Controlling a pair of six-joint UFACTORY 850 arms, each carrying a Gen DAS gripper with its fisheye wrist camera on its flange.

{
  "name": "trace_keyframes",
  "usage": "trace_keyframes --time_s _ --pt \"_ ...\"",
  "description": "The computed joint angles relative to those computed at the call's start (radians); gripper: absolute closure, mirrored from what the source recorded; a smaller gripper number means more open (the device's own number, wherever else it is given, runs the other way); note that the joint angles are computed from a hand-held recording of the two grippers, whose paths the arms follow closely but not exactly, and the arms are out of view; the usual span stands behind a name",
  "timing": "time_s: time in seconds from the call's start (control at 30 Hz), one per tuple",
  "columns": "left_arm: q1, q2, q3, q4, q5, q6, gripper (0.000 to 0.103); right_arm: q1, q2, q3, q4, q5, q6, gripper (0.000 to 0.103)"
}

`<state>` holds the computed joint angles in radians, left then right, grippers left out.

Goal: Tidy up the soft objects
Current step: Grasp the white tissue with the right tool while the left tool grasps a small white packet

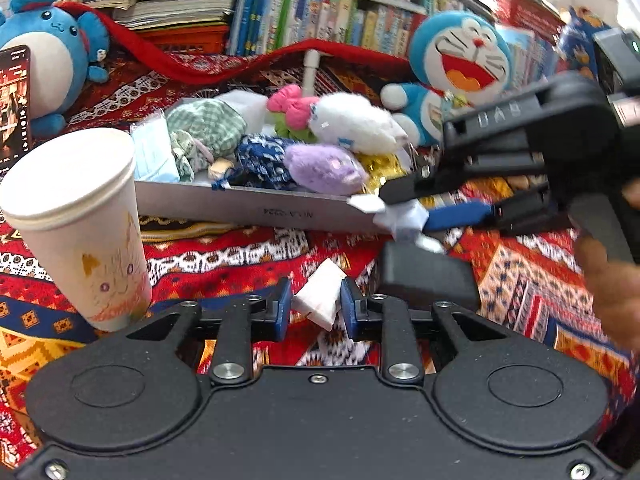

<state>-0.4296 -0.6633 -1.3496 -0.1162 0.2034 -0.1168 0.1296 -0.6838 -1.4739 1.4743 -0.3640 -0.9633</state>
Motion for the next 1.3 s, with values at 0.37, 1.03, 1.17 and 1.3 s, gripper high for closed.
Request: trace_keyframes --time_s 0.37,1.03,1.17,1.3 --pt "-0.001 -0.011 -0.002 0.082 -0.017 -0.020 0.065 -0.002 0.025 0.037 0.075 0.028 -0.089 0.060" --pt "0.013 0.078 0.058 0.183 0.043 -0.149 0.081 -0.008 0.076 0.096 0.282 0.046 -0.307 0.060" --pt "0.028 0.104 0.048 0.323 0.030 -0.283 0.081 -0.009 0.088 0.102 0.308 0.051 -0.338 0.060" --pt "0.043 0.118 0.020 0.415 0.008 -0.356 0.081 -0.008 0.101 0.104 0.327 0.056 -0.364 0.060"
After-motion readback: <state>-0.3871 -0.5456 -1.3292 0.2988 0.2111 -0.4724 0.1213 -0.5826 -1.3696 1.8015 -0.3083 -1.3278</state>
